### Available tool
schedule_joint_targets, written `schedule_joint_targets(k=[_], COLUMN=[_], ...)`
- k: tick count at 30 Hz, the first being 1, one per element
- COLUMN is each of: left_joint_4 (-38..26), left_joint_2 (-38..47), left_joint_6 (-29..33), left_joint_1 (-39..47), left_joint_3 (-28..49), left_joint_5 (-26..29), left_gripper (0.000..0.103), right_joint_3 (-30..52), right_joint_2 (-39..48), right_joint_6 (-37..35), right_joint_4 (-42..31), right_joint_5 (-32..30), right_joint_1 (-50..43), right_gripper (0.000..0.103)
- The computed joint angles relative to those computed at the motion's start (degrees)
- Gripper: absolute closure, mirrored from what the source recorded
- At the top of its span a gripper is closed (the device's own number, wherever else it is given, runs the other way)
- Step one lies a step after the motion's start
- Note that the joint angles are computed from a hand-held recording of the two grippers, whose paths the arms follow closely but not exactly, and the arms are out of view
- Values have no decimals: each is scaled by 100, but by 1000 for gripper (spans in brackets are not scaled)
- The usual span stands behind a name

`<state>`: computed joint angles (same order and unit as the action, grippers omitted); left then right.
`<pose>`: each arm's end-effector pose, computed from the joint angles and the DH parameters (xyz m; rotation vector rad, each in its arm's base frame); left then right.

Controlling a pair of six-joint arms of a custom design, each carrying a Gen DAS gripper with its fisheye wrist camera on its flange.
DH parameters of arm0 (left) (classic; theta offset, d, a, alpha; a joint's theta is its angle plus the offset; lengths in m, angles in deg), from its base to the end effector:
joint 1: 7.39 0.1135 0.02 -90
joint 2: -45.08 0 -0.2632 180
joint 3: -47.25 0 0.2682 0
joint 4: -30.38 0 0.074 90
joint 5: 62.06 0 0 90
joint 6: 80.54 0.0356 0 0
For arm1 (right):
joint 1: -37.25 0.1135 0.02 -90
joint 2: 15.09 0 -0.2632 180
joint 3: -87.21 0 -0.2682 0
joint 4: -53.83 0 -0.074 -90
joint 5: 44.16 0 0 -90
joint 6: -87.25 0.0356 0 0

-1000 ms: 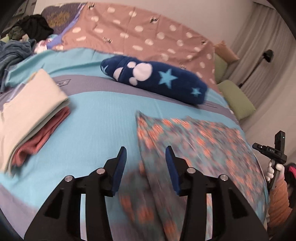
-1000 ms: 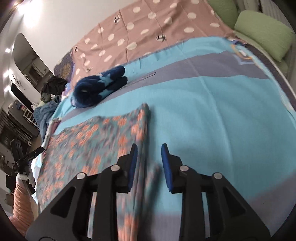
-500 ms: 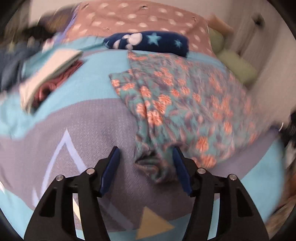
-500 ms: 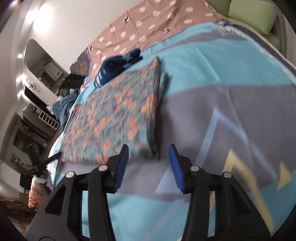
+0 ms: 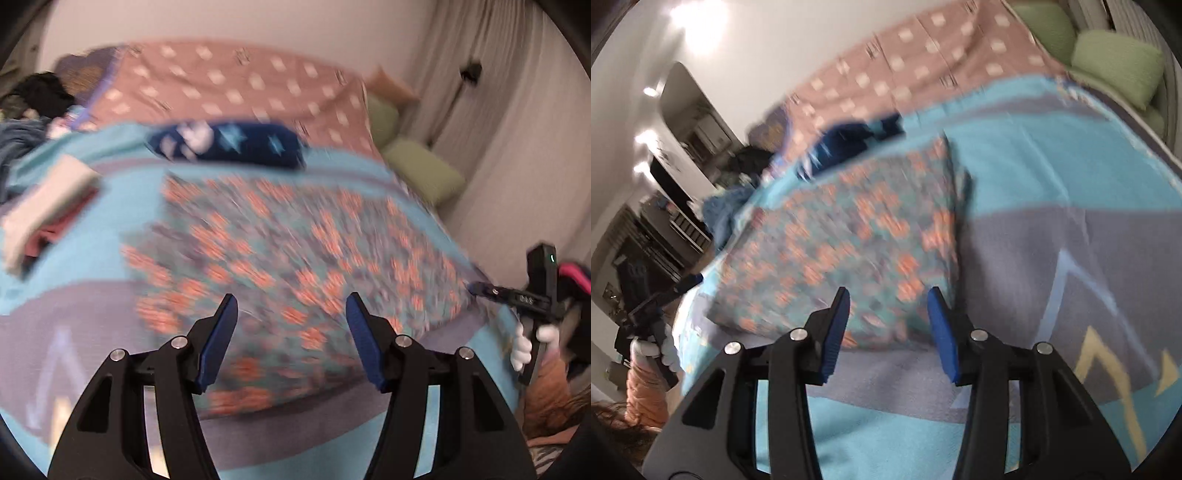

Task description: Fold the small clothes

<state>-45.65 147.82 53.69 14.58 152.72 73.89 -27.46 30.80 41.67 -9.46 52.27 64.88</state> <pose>0.3567 0.1163 0.2884 0.6075 2.3171 -0.6575 0.1512 0.0747 0.3160 0.4043 2.3491 0.4888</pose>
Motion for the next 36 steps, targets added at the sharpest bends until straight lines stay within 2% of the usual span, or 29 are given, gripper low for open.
schedule_joint_targets(k=[1, 2, 4, 6, 10, 12, 14, 16, 20, 25, 27, 31, 36], left_joint_4=[188, 685, 1541, 1597, 824, 485, 197, 154, 519, 672, 668, 686, 741], left_joint_2=[2, -81, -589, -867, -1062, -1169, -1098, -1019, -955, -847, -834, -1021, -1203], left_joint_6=[-58, -245, -253, -192, -84, -61, -70, -158, -301, -406, -481, -534, -664], left_joint_1=[-246, -562, -814, -1089, -1611, -2111, -2675, -3259, -4180, -4610, -4494, -4338, -4334], left_joint_3=[-229, -668, -1361, -1445, -1036, -943, -830, -827, -1087, -1351, -1409, -1574, -1681], left_joint_5=[-410, -1049, -1431, -1680, -1063, -711, -526, -519, -931, -1336, -1134, -1128, -1278], left_gripper=[41, 41, 36, 36, 36, 36, 36, 36, 36, 36, 36, 36, 36], right_joint_3=[-103, -323, -604, -659, -616, -634, -651, -878, -1060, -866, -740, -713, -423], right_joint_2=[47, -49, -536, -865, -1356, -1469, -1460, -1557, -1204, -341, 172, 705, 1151], right_joint_6=[40, 119, 203, 165, -279, -601, -738, -840, -994, -1291, -1342, -952, -747], right_joint_4=[-40, 42, 182, 89, -290, -351, -351, -167, 168, 274, 352, 1215, 1693], right_joint_5=[-147, -240, -438, -698, -1427, -2016, -2398, -3399, -4825, -5237, -5317, -6299, -6469], right_joint_1=[-86, -147, -237, -475, -1534, -2320, -2725, -3344, -3963, -4140, -4006, -3844, -3600], right_gripper=[63, 66, 66, 66, 63, 63, 68, 68, 68, 64, 64, 67, 67])
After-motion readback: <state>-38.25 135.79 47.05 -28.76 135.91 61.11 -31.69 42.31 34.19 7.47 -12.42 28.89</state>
